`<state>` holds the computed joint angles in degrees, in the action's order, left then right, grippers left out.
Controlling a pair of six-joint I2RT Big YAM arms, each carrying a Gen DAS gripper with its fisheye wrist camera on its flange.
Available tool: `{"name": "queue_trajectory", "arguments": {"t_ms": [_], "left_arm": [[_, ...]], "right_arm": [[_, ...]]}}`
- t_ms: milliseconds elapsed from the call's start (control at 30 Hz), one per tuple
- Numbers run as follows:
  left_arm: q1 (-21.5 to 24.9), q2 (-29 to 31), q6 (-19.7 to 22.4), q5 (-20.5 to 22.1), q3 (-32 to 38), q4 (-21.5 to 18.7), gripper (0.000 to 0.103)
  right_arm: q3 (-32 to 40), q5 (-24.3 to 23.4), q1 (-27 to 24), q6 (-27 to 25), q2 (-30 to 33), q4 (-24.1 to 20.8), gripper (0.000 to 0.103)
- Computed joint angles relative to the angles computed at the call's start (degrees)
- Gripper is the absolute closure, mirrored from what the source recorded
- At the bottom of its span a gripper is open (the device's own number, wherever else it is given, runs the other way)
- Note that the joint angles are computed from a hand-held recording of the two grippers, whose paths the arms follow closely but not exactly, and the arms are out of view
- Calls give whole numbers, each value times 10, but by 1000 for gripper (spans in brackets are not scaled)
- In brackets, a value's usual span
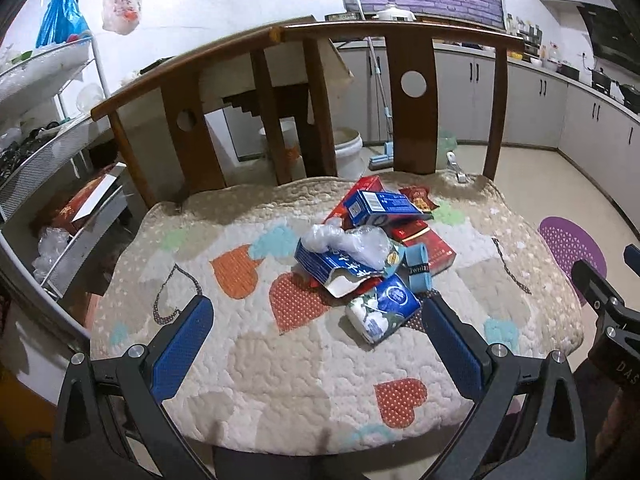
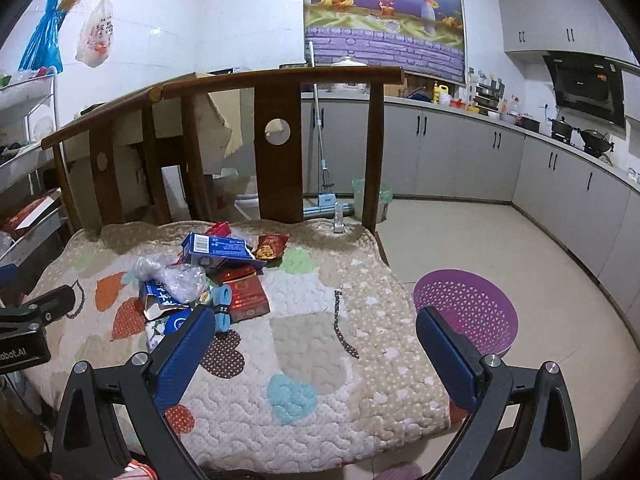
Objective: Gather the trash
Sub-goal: 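Grasp the clear plastic bag with the left tool while the right tool grasps the blue strap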
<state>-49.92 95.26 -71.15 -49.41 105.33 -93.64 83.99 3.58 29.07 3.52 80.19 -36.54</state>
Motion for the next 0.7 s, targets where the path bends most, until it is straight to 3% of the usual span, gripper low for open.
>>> {"name": "queue_trajectory", "arguments": {"t_ms": [700], "left_arm": [[13, -4, 15, 47, -14, 22, 0]], "right_arm": [[6, -12, -5, 9, 8, -15, 1]]}}
